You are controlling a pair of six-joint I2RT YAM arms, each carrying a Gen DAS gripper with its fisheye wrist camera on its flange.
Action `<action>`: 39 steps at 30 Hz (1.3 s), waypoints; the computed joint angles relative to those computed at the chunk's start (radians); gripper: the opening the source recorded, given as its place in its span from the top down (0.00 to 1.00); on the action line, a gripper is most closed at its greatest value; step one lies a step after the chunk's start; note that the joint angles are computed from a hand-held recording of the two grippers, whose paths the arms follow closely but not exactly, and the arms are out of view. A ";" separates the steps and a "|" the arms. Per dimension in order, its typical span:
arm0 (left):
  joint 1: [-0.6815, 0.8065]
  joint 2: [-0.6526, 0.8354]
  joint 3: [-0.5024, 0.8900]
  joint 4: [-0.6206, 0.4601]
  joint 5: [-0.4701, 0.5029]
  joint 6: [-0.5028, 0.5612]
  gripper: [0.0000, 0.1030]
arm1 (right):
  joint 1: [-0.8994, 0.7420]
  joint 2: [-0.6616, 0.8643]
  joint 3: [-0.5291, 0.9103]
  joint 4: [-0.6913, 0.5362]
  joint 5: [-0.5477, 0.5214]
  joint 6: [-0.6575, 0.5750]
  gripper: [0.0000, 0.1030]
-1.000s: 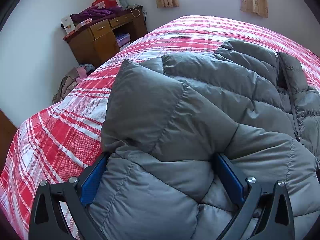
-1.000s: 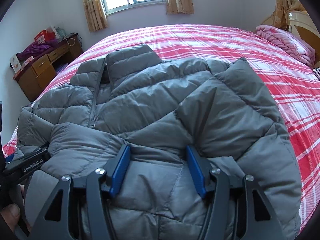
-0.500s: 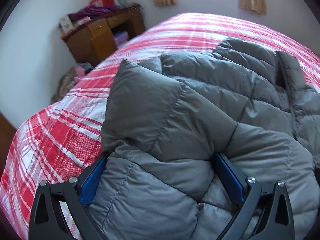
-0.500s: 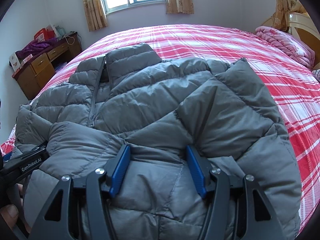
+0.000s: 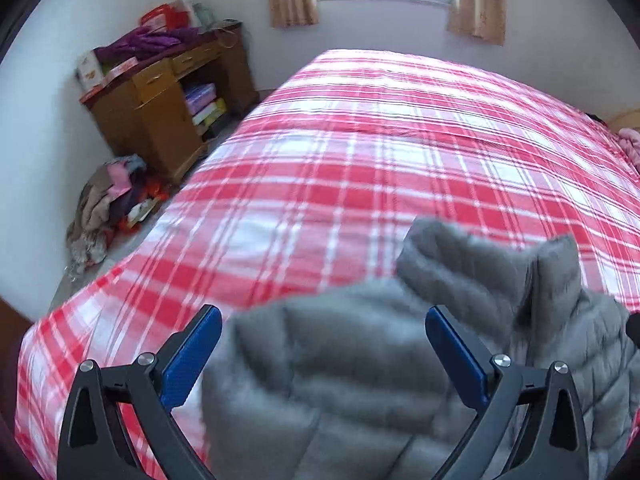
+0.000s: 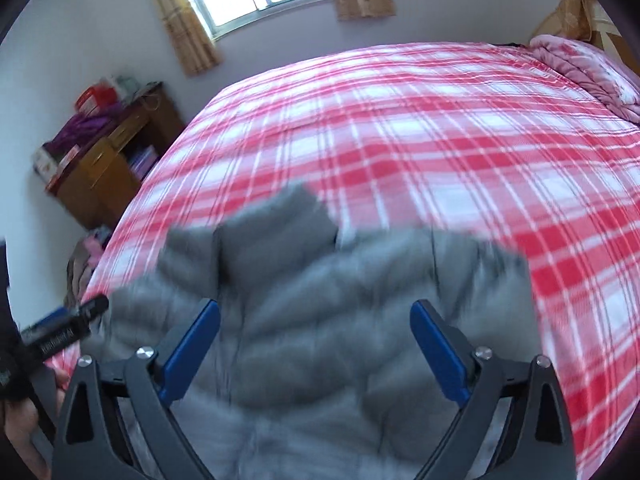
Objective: Fold large clothes
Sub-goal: 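Grasp the jacket hem with the left tool while the right tool grasps it too, lifting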
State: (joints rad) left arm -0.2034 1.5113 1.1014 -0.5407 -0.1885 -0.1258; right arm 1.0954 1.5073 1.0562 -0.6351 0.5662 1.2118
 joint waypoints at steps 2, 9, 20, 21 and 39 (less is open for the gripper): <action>-0.001 0.096 0.095 -0.010 0.022 -0.006 0.01 | -0.090 0.033 0.038 0.010 -0.052 -0.063 0.04; -0.009 0.407 0.437 -0.109 0.082 -0.113 0.01 | -0.301 0.180 0.164 0.071 -0.195 -0.213 0.02; -0.042 0.444 0.394 -0.082 0.186 0.029 0.66 | -0.372 0.335 0.255 0.075 -0.334 -0.355 0.29; -0.036 0.404 0.358 -0.077 0.213 0.048 0.80 | -0.372 0.328 0.245 0.075 -0.349 -0.379 0.44; -0.014 -0.223 -0.372 0.213 0.205 0.191 0.96 | -0.042 -0.064 -0.094 -0.035 -0.099 -0.303 0.94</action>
